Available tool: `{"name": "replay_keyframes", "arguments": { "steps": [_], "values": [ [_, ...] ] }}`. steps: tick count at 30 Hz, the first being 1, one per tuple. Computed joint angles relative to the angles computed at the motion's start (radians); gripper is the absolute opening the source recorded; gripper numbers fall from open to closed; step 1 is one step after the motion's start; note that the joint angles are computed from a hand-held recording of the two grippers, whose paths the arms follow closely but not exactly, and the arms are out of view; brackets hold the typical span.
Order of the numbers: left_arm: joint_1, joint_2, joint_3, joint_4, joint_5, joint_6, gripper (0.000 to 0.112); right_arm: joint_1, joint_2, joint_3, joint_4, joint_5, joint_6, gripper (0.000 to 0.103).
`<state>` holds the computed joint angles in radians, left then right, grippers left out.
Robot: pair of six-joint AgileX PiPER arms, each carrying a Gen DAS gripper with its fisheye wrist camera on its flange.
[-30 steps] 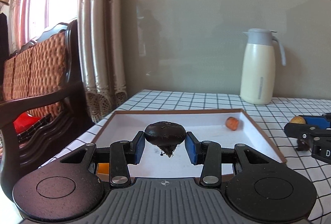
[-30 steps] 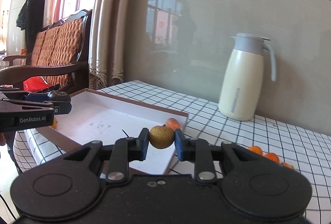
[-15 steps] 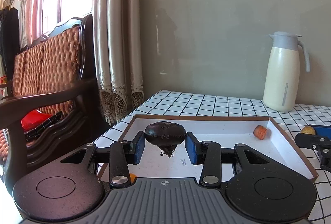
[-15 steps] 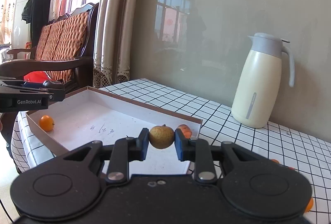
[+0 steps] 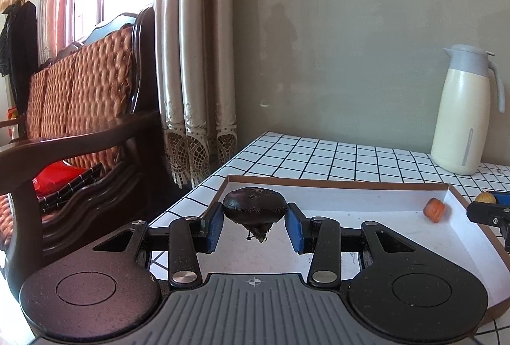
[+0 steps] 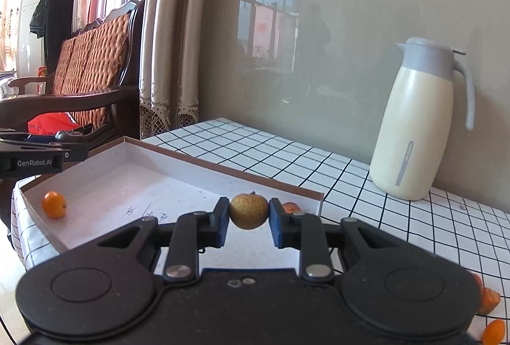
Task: Organize fruits
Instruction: 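Open the right gripper to drop the tan fruit while the left drops the dark fruit into the tray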
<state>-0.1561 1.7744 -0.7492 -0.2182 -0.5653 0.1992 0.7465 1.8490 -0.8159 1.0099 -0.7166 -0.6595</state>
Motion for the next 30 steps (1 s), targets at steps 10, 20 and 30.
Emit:
{"name": "replay_keyframes", "arguments": {
  "steps": [10,20,30],
  "values": [
    [0.012,0.056,-0.083,-0.044,0.05,0.031,0.042,-0.089,0.027,-0.079,0.015,0.09,-0.039,0.018],
    [-0.005,0.066,-0.005,-0.115,-0.158,0.032,0.103,-0.069,0.065,-0.071,0.061,-0.08,-0.066,0.097],
    [-0.009,0.068,-0.004,-0.102,-0.129,0.046,0.103,-0.078,0.066,-0.059,0.01,-0.053,0.02,0.097]
  ]
}}
